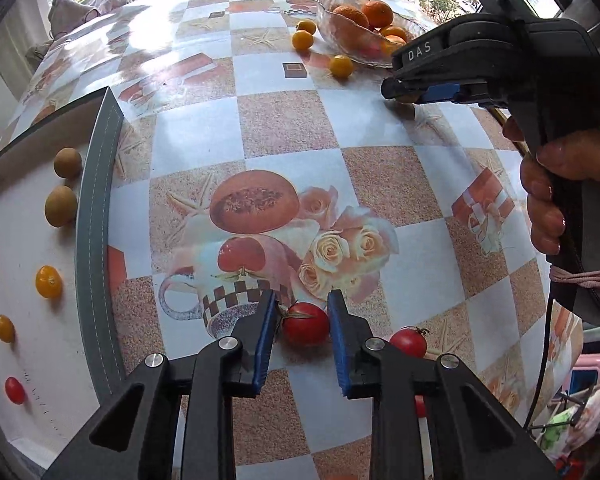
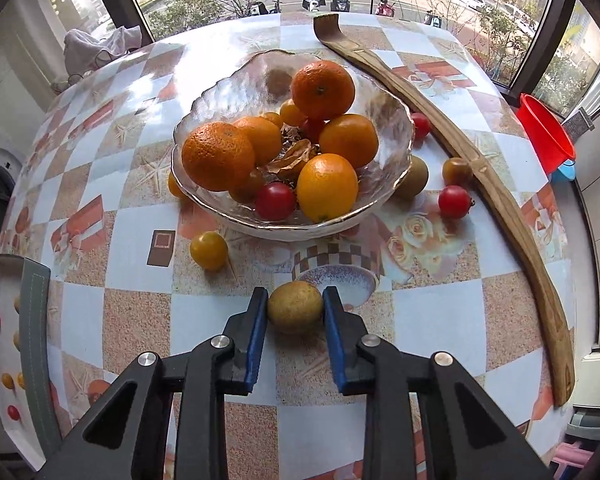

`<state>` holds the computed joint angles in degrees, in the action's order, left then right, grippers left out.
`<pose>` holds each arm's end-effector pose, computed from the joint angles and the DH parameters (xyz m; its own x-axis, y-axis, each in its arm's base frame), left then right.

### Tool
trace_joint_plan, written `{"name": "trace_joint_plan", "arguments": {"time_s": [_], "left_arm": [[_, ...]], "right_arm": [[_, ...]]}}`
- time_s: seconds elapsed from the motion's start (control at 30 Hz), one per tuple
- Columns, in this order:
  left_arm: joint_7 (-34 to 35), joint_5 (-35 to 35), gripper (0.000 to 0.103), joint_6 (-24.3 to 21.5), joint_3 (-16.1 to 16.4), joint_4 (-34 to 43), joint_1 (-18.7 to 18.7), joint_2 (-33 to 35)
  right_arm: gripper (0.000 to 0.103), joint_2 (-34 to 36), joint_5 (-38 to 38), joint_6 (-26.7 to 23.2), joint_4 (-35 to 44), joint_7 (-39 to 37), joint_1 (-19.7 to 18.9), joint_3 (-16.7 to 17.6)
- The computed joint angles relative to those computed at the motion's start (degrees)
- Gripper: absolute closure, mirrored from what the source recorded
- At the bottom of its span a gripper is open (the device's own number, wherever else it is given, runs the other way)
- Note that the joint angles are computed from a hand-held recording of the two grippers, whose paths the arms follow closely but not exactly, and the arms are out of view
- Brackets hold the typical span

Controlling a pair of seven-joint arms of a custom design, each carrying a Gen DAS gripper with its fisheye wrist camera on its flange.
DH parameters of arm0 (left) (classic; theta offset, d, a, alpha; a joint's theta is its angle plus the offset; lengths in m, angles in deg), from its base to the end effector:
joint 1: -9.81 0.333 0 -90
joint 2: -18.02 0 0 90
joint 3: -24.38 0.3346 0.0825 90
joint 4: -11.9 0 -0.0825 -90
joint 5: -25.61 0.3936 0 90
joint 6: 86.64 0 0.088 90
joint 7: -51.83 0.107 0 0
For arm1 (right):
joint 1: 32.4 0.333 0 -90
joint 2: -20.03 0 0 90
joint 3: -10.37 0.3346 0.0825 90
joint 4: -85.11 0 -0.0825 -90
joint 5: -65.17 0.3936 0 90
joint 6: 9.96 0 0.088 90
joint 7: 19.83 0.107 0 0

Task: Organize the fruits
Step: 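Grasp a red cherry tomato with the left gripper while the right grasps a brown fruit, then carry both fruits into the white tray and open both grippers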

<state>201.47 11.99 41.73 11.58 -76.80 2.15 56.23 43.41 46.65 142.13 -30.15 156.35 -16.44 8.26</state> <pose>0.6888 -0.2358 0.2807 -0.9292 -0.3333 0.1596 -0.3663 0.8877 -0.2790 0.6189 0.1629 0.2820 -0.8090 -0.5586 -0.1831 -0.5153 0.8237 -0.2365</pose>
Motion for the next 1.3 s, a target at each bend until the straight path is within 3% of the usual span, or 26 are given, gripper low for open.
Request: {"name": "trace_joint_plan", "arguments": {"time_s": [0.27,0.53,1.3], "left_arm": [[-2.0,0.4,0.075,-4.9,0.5,5.0,0.3,1.8],[-2.1,-1.1,0.075,-7.9,0.1,8.4,1.3,2.5],[-5.7,-2.6,0.075,-9.9,0.9,17.8,3.9,6.5]], "right_arm": [[0.073,-4.1,4.7,3.2,-5.7,-0.3,0.6,3.3],[0.073,-5.2,8.6,3.1,-5.4,-1.8,2.0,5.3],[0.073,1.8,12.2,-3.1,9.2,-11.8,3.3,6.6]]}}
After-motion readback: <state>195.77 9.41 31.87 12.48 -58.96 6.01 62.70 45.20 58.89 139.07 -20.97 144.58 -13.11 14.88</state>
